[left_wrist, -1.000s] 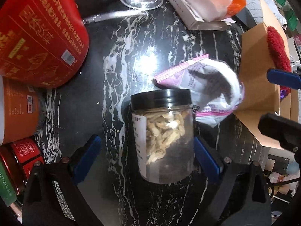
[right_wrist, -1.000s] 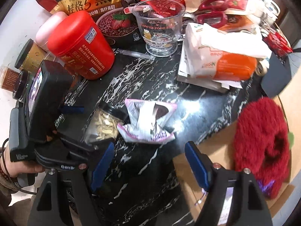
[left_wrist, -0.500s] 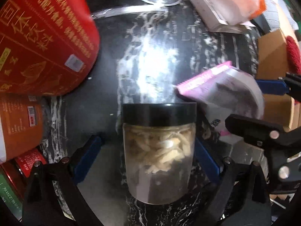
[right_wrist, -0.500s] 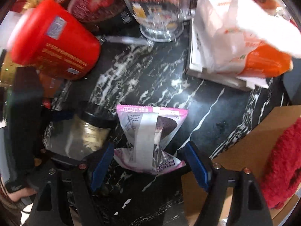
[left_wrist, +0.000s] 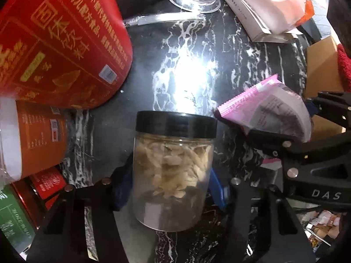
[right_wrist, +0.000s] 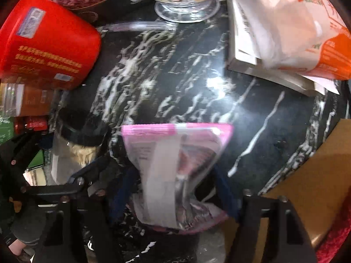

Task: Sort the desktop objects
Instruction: 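Grasp the clear seed jar with the left tool while the right tool grasps the pink-white snack bag, then lift and carry the seed jar and pink-white bag over the cardboard box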

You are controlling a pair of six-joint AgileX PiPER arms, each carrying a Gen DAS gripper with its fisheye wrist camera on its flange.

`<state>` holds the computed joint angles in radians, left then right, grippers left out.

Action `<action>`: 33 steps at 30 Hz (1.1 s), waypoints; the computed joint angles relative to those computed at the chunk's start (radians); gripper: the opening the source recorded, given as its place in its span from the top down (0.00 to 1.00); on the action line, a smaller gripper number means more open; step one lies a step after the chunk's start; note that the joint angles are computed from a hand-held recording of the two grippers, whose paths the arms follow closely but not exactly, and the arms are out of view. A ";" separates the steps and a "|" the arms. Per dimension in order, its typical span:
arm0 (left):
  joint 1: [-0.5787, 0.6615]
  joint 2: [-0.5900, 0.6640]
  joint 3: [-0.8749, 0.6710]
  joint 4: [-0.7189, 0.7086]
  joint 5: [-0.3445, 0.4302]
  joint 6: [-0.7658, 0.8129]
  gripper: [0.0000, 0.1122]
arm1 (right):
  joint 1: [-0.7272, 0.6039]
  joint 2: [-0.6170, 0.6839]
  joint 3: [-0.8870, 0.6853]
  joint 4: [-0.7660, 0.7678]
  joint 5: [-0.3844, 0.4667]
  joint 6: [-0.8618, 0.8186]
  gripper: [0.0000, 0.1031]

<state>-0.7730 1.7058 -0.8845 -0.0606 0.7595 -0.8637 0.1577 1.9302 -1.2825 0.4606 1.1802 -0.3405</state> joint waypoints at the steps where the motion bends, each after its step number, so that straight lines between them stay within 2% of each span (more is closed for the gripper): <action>1: -0.004 -0.013 0.012 0.001 -0.010 -0.009 0.49 | 0.002 -0.008 0.006 -0.001 -0.005 -0.009 0.37; 6: -0.042 -0.063 0.021 0.047 0.042 -0.078 0.49 | 0.007 -0.074 0.065 -0.009 -0.049 -0.043 0.48; 9: -0.056 -0.094 0.031 0.051 0.069 -0.098 0.49 | -0.004 -0.111 0.097 0.000 -0.055 -0.058 0.50; 14: -0.081 -0.147 0.052 0.050 0.090 -0.137 0.49 | -0.023 -0.166 0.143 0.026 -0.049 -0.074 0.51; 25: -0.222 -0.228 -0.002 0.099 0.228 -0.243 0.49 | -0.047 -0.337 0.235 0.060 -0.008 -0.045 0.51; 27: -0.177 -0.207 -0.031 0.104 0.233 -0.192 0.49 | -0.049 -0.370 0.250 0.063 -0.002 -0.033 0.51; 28: -0.195 -0.215 -0.038 0.109 0.249 -0.206 0.49 | -0.050 -0.388 0.260 0.065 0.001 -0.027 0.51; 31: -0.174 -0.313 -0.020 0.111 0.325 -0.172 0.49 | -0.057 -0.400 0.257 0.071 0.004 -0.022 0.51; 33: -0.178 -0.282 -0.023 0.117 0.296 -0.175 0.49 | -0.009 -0.421 0.272 0.078 -0.022 0.024 0.51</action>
<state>-0.9505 1.4235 -0.9076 0.0566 1.0557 -1.0392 0.1486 1.5093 -1.0107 0.5381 1.1584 -0.3168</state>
